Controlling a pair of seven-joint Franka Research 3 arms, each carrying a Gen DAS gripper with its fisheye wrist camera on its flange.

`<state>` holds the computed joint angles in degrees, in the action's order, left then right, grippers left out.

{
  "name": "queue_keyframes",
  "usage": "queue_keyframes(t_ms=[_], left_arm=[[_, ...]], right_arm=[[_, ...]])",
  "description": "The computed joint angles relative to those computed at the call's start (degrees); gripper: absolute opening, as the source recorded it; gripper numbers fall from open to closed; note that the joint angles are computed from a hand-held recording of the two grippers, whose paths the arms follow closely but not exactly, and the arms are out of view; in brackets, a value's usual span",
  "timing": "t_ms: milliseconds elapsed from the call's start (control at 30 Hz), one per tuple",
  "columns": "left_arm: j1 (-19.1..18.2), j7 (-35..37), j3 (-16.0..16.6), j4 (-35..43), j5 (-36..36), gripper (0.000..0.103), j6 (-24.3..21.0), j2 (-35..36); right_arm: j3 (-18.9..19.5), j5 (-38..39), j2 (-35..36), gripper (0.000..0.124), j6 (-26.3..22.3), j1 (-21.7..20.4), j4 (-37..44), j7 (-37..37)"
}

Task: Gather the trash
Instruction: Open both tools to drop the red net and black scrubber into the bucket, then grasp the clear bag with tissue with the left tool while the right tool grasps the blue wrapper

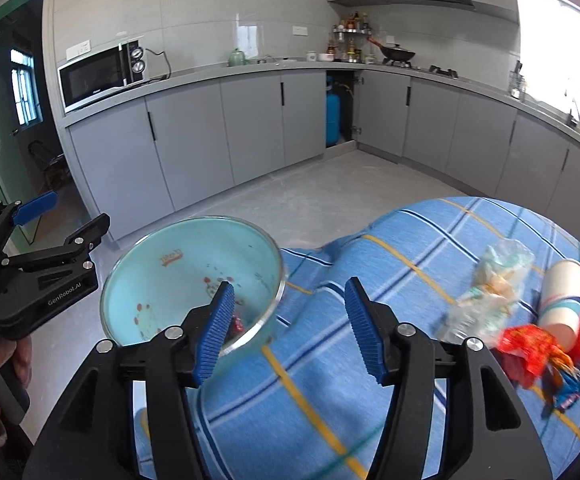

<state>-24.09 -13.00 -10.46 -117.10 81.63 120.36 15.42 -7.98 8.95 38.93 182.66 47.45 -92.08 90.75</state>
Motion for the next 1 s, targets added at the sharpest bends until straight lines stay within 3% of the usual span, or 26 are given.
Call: queue_keyframes(t_ms=[100,233,300,500,700,833,1000], left_arm=[[-0.42,0.32,-0.29,0.85,0.23,0.076,0.48,0.63],[-1.76,0.93,-0.54,2.52,1.42,0.079,0.41,1.55],[-2.80,1.34,-0.70,4.04,2.37,0.085,0.37,2.56],[-5.31,4.92,-0.18,10.30,3.75,0.086,3.59,7.21],[-8.92,10.09,1.63,19.73,4.12,0.091,7.57,13.75],[-10.96,14.96,3.47,27.31,2.28,0.091,10.66,18.92],[-12.78,23.00,5.49,38.59,-2.03,0.092,13.85,26.43]], right_arm=[[-1.64,0.74,-2.12,0.059,1.51,0.94,-3.54,0.68],[-6.88,2.56,-4.77,0.060,3.28,4.72,-8.53,1.39],[-10.83,3.73,-5.81,0.060,4.13,7.71,-11.01,1.68],[-22.79,11.33,-8.12,0.060,6.49,15.93,-19.22,1.56],[-32.95,18.67,-7.57,0.060,5.10,21.90,-24.26,1.66],[-34.14,18.04,-6.96,0.060,2.77,20.46,-24.39,3.32],[-29.69,14.15,-7.14,0.060,-0.39,14.07,-21.91,5.15]])
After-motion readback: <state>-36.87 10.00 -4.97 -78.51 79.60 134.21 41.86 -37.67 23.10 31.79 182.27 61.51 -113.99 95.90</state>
